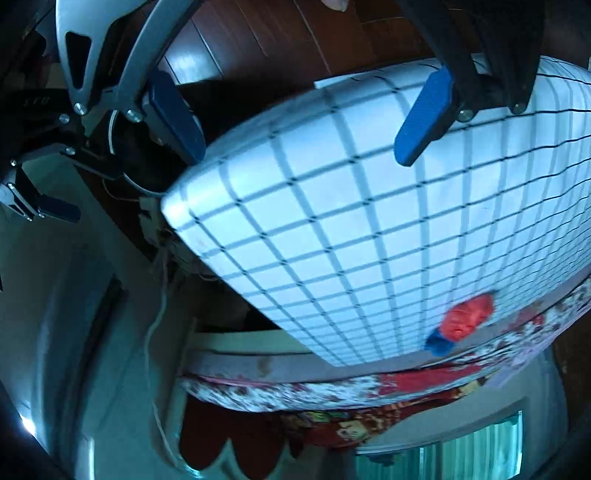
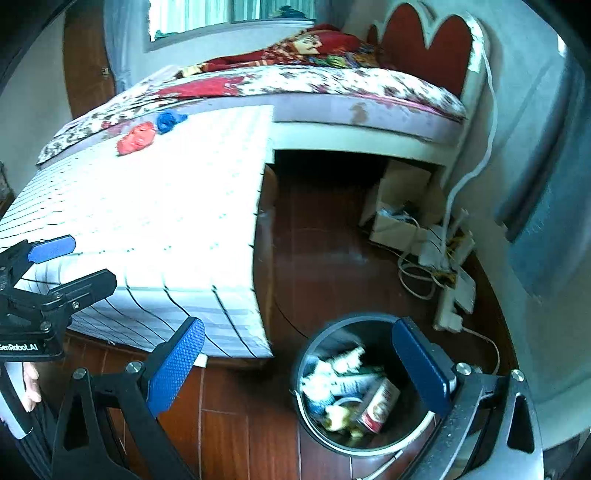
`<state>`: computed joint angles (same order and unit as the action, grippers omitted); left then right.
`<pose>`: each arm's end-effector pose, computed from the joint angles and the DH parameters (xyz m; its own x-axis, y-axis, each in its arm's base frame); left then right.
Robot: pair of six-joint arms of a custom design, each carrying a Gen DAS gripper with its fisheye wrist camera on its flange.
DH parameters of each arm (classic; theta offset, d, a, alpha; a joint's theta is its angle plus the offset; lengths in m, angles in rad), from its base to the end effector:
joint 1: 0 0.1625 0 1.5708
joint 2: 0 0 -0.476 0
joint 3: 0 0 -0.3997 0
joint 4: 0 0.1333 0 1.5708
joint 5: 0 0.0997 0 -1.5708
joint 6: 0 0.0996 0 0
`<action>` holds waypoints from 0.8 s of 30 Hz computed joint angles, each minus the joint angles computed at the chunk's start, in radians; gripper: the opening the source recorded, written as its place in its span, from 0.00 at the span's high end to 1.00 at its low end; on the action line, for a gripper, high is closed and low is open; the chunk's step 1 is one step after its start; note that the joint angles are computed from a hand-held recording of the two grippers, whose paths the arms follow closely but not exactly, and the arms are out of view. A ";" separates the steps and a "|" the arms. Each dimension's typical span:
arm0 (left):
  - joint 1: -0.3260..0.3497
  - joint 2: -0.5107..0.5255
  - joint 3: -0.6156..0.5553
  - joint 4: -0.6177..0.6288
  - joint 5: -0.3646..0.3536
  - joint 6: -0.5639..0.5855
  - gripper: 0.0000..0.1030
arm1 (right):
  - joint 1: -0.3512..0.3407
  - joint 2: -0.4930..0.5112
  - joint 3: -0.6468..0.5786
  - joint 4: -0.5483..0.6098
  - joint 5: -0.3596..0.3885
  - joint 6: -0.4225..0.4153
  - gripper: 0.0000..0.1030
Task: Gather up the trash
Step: 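Move both tools back from the bin to the table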
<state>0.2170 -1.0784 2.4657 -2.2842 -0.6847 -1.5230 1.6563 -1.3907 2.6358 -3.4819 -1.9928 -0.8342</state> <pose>-0.2833 -0.2780 0.0775 -0.7462 -0.1336 -0.6522 0.3720 0.7289 -0.5748 0.1219 -0.3385 0.2423 -0.5754 -0.4633 0.6740 -0.7344 0.6553 -0.1765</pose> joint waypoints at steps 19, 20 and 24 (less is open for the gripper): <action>0.010 -0.387 -0.012 0.759 0.004 -0.414 0.01 | 0.257 0.282 -0.206 0.103 -0.018 0.153 0.01; 0.009 -0.388 -0.022 0.786 0.005 -0.426 0.01 | 0.261 0.283 -0.212 0.114 -0.016 0.163 0.01; 0.020 -0.401 -0.045 0.834 0.026 -0.437 0.01 | 0.275 0.292 -0.234 0.145 -0.014 0.191 0.01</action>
<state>0.2374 -1.4790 2.4206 -1.4504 -0.6585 -1.9600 1.9311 -1.0987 2.4015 -3.3365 -2.0066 -0.6431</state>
